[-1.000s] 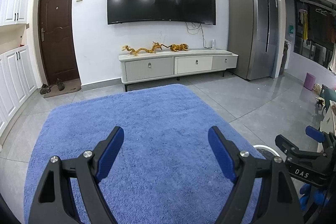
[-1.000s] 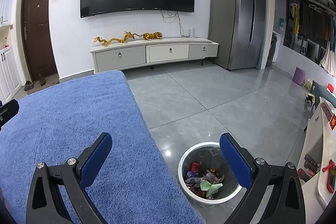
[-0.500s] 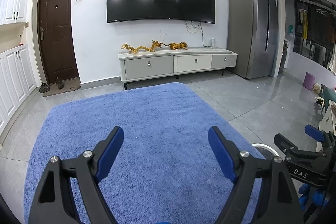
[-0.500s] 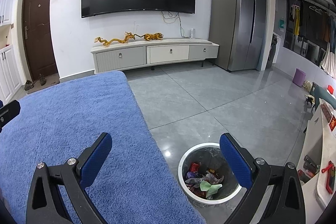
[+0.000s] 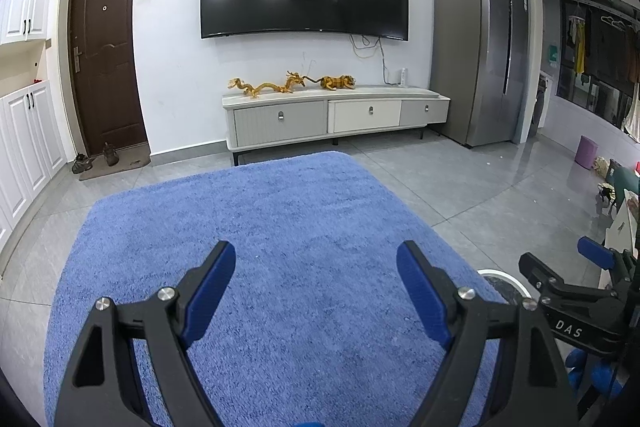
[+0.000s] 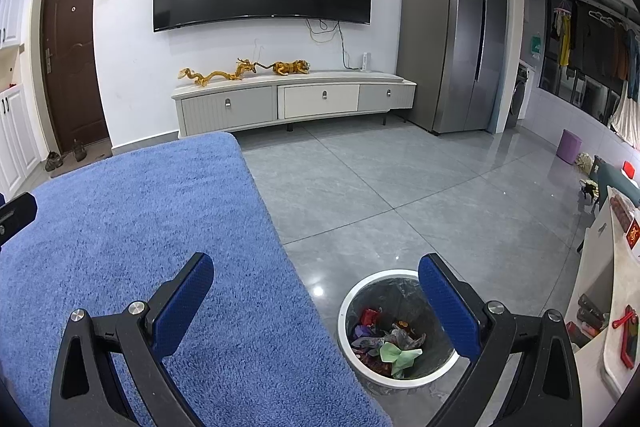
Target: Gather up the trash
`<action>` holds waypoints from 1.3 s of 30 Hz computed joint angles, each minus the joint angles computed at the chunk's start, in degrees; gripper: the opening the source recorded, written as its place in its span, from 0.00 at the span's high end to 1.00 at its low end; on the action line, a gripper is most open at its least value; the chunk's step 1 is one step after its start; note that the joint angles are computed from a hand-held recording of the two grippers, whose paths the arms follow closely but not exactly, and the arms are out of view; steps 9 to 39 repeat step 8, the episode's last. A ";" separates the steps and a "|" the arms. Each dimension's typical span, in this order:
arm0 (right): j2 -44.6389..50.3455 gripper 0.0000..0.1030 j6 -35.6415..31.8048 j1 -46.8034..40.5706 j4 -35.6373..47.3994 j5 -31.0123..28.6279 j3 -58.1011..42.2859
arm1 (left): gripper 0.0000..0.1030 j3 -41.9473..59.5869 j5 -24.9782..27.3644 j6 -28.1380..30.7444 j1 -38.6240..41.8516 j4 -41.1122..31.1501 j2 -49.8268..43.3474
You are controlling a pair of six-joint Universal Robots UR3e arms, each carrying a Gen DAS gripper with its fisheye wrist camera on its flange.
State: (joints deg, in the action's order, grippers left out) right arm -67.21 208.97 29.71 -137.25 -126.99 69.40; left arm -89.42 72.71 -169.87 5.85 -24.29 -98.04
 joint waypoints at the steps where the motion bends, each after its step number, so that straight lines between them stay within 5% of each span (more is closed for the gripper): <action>1: 0.05 0.00 0.03 0.01 0.06 -0.03 -0.07 | 0.20 0.29 0.21 -0.06 -0.21 -0.13 -0.12; 39: 0.10 0.00 0.26 0.22 -0.34 -0.45 0.18 | 0.20 0.02 0.42 -0.22 -0.32 -0.22 0.14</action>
